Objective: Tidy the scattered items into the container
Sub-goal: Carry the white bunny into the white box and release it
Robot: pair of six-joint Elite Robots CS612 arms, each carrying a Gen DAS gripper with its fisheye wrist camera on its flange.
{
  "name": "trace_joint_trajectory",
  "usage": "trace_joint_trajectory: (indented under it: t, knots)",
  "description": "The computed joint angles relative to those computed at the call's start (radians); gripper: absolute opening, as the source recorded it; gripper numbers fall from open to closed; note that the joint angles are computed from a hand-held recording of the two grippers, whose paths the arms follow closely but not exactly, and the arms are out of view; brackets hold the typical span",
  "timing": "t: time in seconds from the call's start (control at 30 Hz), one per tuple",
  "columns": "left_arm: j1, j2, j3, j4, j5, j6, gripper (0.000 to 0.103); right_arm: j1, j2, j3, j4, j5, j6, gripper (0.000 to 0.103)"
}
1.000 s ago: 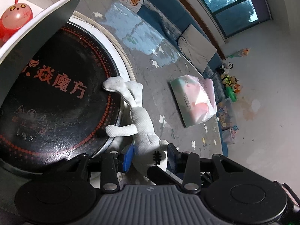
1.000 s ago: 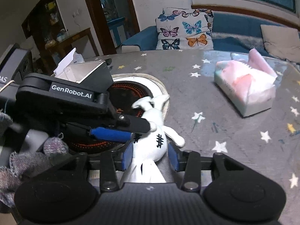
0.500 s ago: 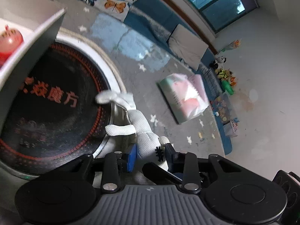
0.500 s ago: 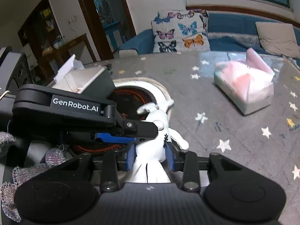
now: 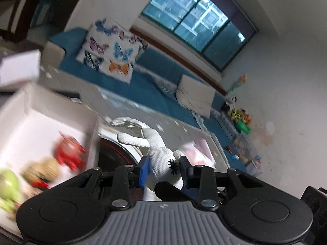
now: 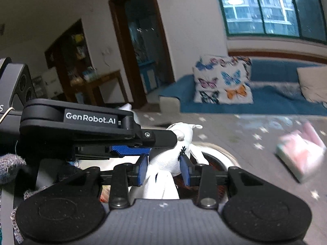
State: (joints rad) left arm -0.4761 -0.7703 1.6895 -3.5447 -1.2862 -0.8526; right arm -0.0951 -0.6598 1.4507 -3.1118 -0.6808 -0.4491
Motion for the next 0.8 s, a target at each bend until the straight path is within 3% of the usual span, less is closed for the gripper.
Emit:
trace_joint_trajectory:
  t: [0.2,0.37,0.5,0.8]
  knots:
    - [0.037,-0.045,0.075,-0.021,0.047,0.031,0.035,0.063,0.010,-0.011,-0.062,0.010,0.042,0.034]
    - [0.080,-0.048,0.105,-0.047,0.057,0.038,0.036,0.121,0.033,-0.037,-0.096,-0.015,0.066,0.034]
    - [0.123,-0.038,0.111,-0.015,0.003,-0.008,0.036,0.161,0.043,-0.054,-0.036,-0.073,0.065,0.034]
    - [0.147,-0.013,0.122,0.045,-0.036,-0.057,0.037,0.203,0.065,-0.072,0.065,-0.176,0.051,0.034]
